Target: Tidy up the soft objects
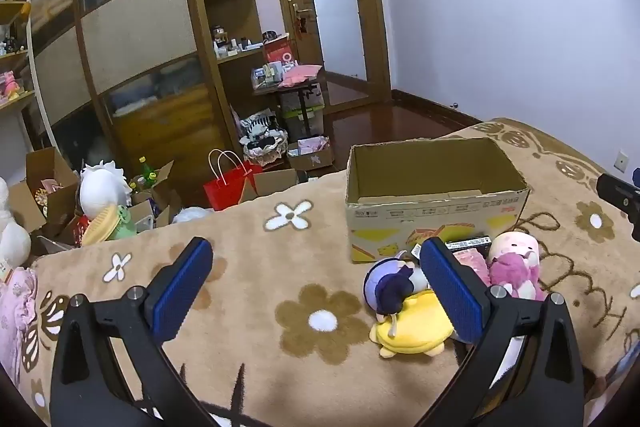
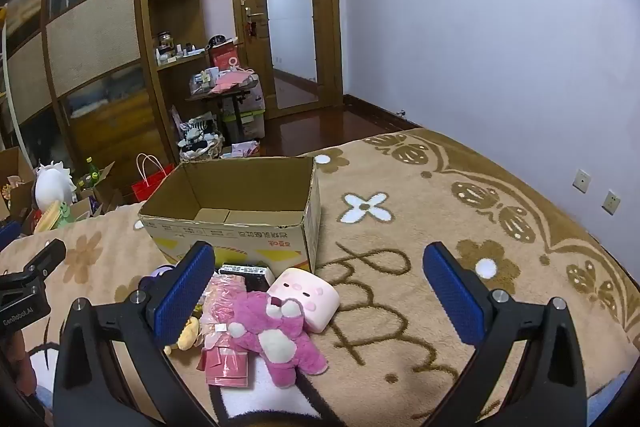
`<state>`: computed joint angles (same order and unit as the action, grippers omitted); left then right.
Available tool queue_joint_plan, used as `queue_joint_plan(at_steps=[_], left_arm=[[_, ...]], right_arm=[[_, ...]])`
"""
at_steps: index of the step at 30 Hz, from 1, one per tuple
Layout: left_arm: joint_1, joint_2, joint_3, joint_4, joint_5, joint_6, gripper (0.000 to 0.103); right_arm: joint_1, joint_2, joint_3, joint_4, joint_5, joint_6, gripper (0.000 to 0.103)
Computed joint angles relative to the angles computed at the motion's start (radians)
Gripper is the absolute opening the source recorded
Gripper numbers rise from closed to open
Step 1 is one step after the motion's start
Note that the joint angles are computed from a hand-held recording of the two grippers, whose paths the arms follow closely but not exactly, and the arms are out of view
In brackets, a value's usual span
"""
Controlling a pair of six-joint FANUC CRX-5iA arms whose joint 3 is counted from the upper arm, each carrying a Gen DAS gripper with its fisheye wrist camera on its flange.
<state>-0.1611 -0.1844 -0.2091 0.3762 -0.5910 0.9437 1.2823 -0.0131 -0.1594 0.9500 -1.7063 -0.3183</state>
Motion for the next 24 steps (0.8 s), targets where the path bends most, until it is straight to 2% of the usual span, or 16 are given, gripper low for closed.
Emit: queue_joint_plan(at_steps=[7, 8, 9, 14, 15, 24], left_arm=[[-0.004, 0.034, 0.027, 0.034, -0.035, -0.035, 0.102], [-0.001, 0.008, 0.000, 0.015, 0.011, -0.002, 0.103], [-0.001, 0.003, -0.008, 0.018, 0.021, -0.005, 0.103], [-0.011, 0.021, 0.009, -0.012, 0.025, 0.019, 0.102], [-0.002, -0.002, -0.018, 0.018, 0.031, -0.014, 0.102], [0.000, -0.001, -0.025, 0.027, 0.031, -0.024, 0.102]], right_arm=[[0.000, 0.000, 0.001, -0.002, 0.001, 0.001, 0.103], [0.000, 0.000, 0.001, -0.002, 0.001, 0.001, 0.103], [0.000, -0.001, 0.001, -0.002, 0.001, 0.001, 0.103], [0.000, 0.001, 0.004, -0.004, -0.004, -0.005, 0.103], [0.000, 0.001, 0.006, -0.005, -0.006, -0.007, 0.103], [0.002, -0.004, -0.003, -0.009, -0.004, -0.016, 0.103]])
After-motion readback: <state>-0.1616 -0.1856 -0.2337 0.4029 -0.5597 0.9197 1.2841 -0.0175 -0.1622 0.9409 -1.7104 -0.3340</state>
